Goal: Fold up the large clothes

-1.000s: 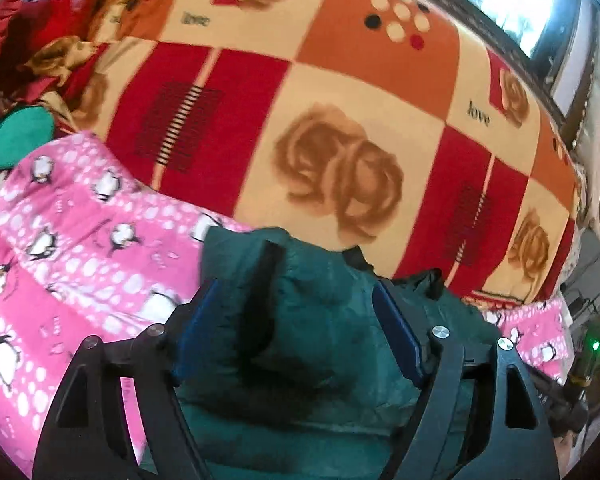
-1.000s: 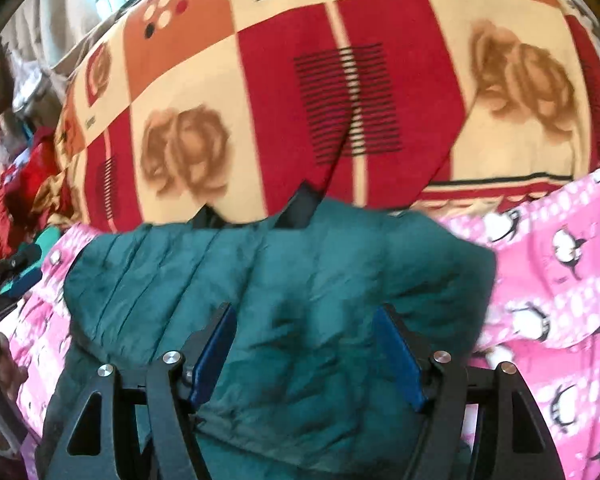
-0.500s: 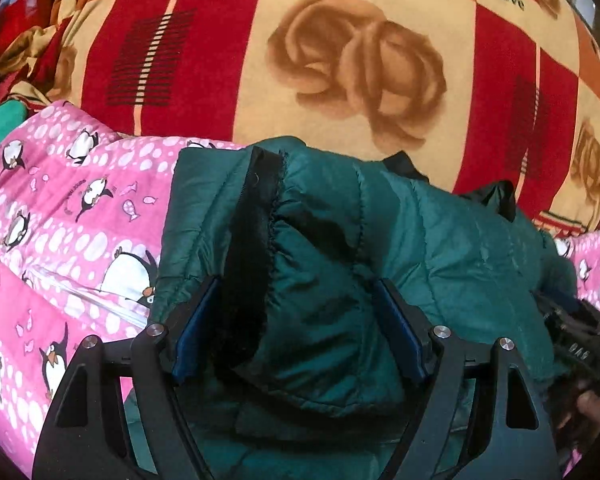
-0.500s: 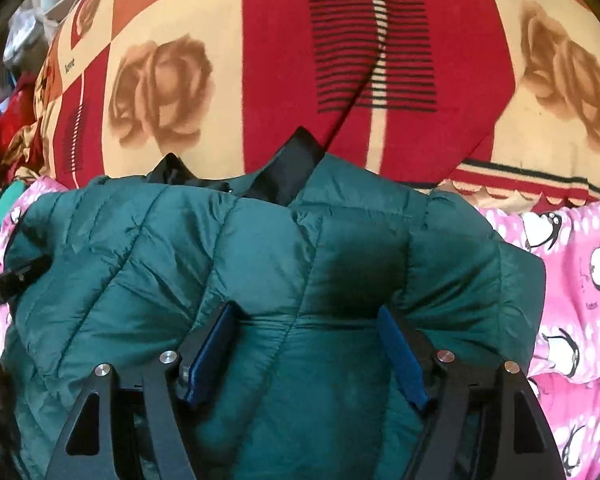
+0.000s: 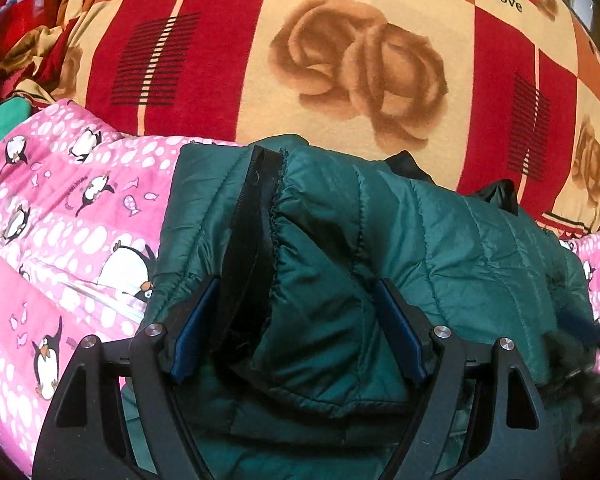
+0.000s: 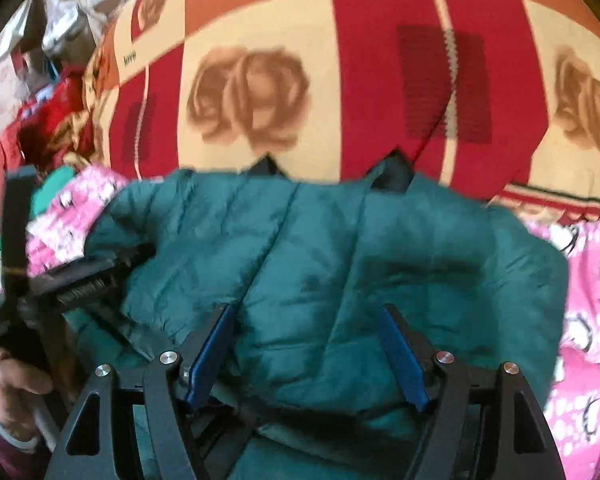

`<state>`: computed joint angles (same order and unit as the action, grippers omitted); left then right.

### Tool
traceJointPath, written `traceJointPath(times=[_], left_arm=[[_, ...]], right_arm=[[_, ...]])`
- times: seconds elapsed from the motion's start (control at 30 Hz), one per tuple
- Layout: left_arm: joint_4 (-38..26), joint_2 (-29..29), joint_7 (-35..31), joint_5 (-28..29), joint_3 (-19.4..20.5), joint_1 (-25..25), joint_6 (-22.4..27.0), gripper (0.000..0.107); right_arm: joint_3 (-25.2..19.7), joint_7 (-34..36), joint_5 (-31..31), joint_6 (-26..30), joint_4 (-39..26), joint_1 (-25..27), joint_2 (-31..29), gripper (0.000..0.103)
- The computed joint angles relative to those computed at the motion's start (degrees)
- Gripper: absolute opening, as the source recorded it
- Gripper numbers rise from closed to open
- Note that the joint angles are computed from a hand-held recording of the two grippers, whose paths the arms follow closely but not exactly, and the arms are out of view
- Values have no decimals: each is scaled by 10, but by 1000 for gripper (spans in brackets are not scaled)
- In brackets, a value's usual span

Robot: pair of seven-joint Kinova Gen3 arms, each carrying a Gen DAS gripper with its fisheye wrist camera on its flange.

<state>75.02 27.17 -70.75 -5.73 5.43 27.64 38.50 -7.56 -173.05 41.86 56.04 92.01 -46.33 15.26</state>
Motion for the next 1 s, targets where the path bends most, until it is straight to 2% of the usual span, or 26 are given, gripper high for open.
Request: traceJointPath(times=[0.1, 0.2, 0.3, 0.43, 0.57, 0.77, 1.0], left_arm=[[6, -1, -3, 3, 1, -2, -7, 80], [10, -2, 2, -6, -5, 6, -12, 81], [11, -1, 5, -9, -5, 7, -15, 81], [12, -1, 7, -10, -5, 8, -15, 81], [12, -1, 9, -14, -6, 9, -15, 81], [10, 3, 23, -33, -16, 25, -16, 86], [13, 2, 28, -37, -14, 24, -21, 87]], right_arm=[[5, -31, 19, 0, 10, -14, 18, 72], [3, -10, 6, 3, 7, -9, 18, 72], [-6, 3, -4, -2, 18, -1, -8, 72], [-15, -56, 44, 52, 48, -28, -44, 72], [-30, -80, 39, 88, 75, -7, -60, 72], [-36, -104, 25, 18, 131, 42, -64, 73], [-44, -90, 17, 66, 106, 29, -68, 73]])
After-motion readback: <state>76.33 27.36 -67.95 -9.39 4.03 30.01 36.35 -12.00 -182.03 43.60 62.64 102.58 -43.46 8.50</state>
